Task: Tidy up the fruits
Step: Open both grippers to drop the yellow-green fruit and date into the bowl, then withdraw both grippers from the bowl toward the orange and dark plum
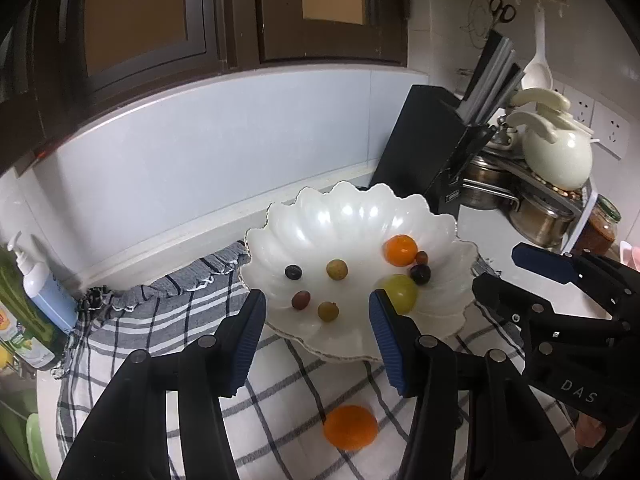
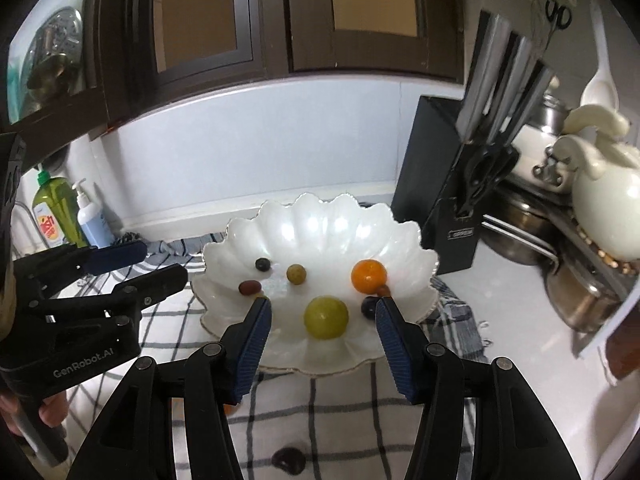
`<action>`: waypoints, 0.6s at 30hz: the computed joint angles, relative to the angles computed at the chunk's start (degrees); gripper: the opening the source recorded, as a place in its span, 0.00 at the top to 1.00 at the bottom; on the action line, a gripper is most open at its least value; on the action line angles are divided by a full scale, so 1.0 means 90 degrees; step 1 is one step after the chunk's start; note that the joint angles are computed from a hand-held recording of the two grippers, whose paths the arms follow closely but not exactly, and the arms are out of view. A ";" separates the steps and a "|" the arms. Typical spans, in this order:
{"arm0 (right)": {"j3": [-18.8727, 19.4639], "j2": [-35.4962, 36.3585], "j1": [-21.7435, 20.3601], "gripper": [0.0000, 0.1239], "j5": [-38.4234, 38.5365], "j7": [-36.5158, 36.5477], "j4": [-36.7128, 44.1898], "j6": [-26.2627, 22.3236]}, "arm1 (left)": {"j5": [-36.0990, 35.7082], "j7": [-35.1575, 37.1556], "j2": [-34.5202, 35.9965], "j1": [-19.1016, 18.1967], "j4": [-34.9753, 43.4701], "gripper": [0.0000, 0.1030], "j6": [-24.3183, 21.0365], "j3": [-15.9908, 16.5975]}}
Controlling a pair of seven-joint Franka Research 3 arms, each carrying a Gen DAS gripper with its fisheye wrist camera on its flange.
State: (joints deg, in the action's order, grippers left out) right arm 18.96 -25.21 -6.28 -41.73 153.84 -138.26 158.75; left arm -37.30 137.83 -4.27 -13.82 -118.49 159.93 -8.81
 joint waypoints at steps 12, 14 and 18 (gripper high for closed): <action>0.0497 -0.0959 0.0028 0.55 0.0008 0.0444 -0.0355 -0.0561 | -0.0878 0.1000 -0.0802 -0.0338 -0.0622 0.47 -0.0259 0.0448; 0.0649 -0.1094 0.0005 0.55 -0.0023 0.0519 -0.0382 -0.0701 | -0.1006 0.1167 -0.0934 -0.0408 -0.0753 0.47 -0.0243 0.0530; 0.0822 -0.1303 0.0051 0.55 -0.0062 0.0635 -0.0458 -0.0895 | -0.1120 0.1393 -0.1187 -0.0522 -0.0994 0.46 -0.0285 0.0686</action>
